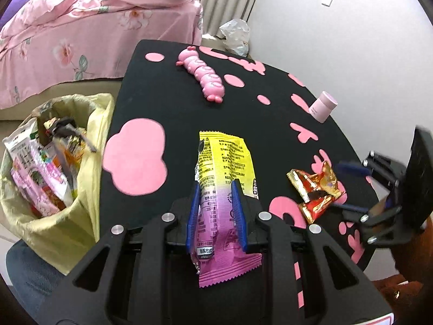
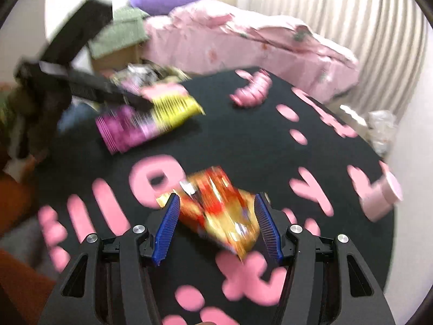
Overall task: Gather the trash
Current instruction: 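Grasp the yellow-pink wrapper with the left tool while the right tool grasps the red-gold pouch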
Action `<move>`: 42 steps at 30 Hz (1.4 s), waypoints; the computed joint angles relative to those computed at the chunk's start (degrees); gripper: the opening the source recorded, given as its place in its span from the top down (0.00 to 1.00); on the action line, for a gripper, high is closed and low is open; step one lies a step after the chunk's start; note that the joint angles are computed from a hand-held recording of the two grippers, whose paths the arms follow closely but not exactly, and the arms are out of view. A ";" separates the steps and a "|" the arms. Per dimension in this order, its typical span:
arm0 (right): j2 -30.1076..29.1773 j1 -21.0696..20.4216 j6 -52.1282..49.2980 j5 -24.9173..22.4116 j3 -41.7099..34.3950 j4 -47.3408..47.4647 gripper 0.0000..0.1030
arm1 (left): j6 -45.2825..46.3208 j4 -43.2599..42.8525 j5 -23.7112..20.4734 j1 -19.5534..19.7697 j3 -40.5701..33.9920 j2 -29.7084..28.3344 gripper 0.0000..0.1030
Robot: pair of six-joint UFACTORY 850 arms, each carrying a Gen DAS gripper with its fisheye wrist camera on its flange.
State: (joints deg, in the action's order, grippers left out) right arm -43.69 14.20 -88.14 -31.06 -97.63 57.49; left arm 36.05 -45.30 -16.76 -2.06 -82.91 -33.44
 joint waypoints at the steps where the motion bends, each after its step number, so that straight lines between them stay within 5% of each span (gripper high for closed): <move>1: -0.77 -0.46 -0.80 -2.76 -1.60 0.68 0.47 | -0.43 0.49 0.48 -0.03 0.46 0.21 0.78; 9: -7.60 -1.02 2.13 -10.36 -13.56 -10.31 0.47 | 9.74 -9.09 1.59 0.53 3.93 2.43 0.65; 12: -13.27 -2.30 7.49 -20.72 -22.88 -13.29 0.47 | 12.91 -12.93 1.75 0.89 4.91 3.28 0.62; 15: -16.70 -3.33 12.46 -25.38 -27.69 -13.65 0.47 | 10.85 -11.28 2.43 0.84 5.65 4.05 0.61; 18: -14.12 -4.69 13.28 -24.65 -22.42 -9.01 0.47 | 10.64 -10.64 2.79 0.64 6.49 4.85 0.59; 24: -4.46 -5.27 6.59 -15.16 -5.54 -3.85 0.47 | 8.03 -6.44 2.79 -0.24 6.59 4.71 0.57; 28: -1.67 -5.34 4.95 -11.68 -0.95 -2.01 0.49 | 7.52 -5.55 2.49 -0.75 6.71 4.56 0.57; 31: -0.81 -5.70 5.09 -11.28 0.11 -0.55 0.57 | 8.41 -6.04 2.48 -0.99 6.90 4.72 0.57; 33: -0.46 -5.92 6.75 -10.18 0.34 0.54 0.75 | 9.44 -6.84 2.60 -0.97 7.04 4.87 0.57; 36: -0.84 -6.93 7.65 -11.82 -0.50 4.14 0.74 | 10.51 -7.88 3.18 -1.05 7.39 5.27 0.57; 39: -1.09 -8.17 7.66 -14.26 -1.07 7.39 0.49 | 11.20 -8.58 3.61 -1.00 7.79 5.60 0.57; 42: -0.20 -8.46 6.55 -11.15 0.18 7.04 0.48 | 12.04 -9.92 3.26 -0.78 7.94 5.63 0.57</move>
State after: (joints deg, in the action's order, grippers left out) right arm -43.88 5.74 -81.59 -42.21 -97.45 64.53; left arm 48.10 -55.22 -13.50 -2.85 -74.97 -27.81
